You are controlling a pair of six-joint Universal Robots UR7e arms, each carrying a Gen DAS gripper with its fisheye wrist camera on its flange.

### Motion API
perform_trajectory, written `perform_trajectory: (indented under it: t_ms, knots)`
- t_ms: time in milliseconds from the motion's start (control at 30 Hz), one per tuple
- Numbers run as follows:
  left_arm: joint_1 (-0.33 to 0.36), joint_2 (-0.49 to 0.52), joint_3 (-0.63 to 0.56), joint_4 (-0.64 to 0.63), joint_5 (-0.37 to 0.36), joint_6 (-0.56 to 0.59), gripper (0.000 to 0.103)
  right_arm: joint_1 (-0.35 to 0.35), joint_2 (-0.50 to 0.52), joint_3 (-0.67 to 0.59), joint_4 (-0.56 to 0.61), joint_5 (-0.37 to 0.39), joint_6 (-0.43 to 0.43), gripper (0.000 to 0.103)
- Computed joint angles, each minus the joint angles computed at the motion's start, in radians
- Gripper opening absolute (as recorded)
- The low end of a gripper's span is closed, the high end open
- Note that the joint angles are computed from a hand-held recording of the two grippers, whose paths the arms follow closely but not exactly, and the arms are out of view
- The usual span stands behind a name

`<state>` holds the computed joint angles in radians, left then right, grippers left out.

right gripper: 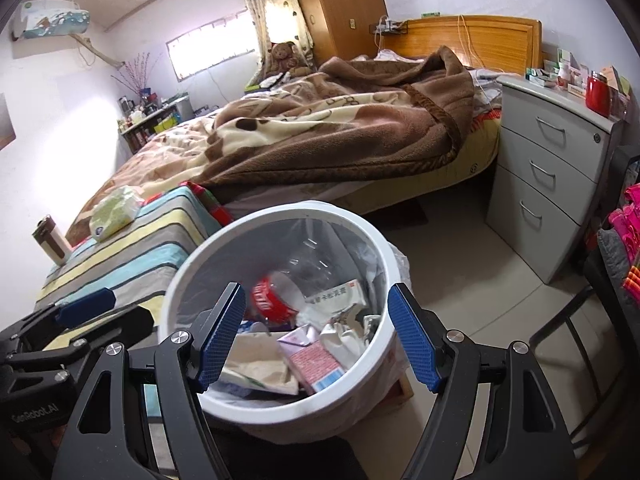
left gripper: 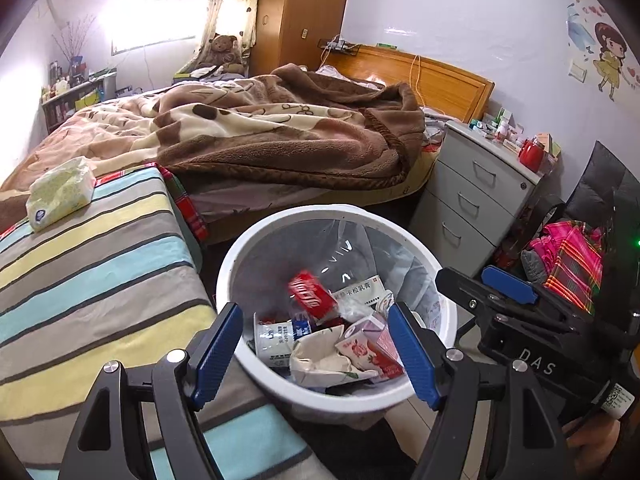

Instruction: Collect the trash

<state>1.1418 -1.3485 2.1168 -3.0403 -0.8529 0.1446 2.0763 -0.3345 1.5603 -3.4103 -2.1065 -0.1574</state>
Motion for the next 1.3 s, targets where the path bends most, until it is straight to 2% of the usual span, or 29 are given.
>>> perform_trajectory:
  t_ms: [233, 533, 633, 800, 967, 1300]
  knots:
    - [-0.046, -0.058, 0.097, -0.089, 0.075, -0.011, 0.074, 0.024, 0.003, 0.042, -0.103, 0.023, -0.043, 0.075]
    - [-0.124, -0.099, 0.229, -0.267, 0.274, 0.007, 0.075, 0.055, 0.024, 0.084, -0.214, 0.032, -0.079, 0.075]
    - [-0.135, -0.131, 0.263, -0.286, 0.267, 0.0, 0.075, 0.061, 0.029, 0.099, -0.242, 0.036, -0.079, 0.075]
    - [-0.168, -0.151, 0.312, -0.313, 0.331, 0.011, 0.075, 0.08, 0.047, 0.108, -0.306, -0.007, -0.116, 0.075]
    - [-0.201, -0.155, 0.357, -0.367, 0.37, 0.026, 0.075, 0.076, 0.045, 0.119, -0.328, -0.017, -0.095, 0.075]
    - [-0.203, -0.163, 0.377, -0.363, 0.382, -0.016, 0.075, 0.088, 0.06, 0.118, -0.365, -0.024, -0.108, 0.075]
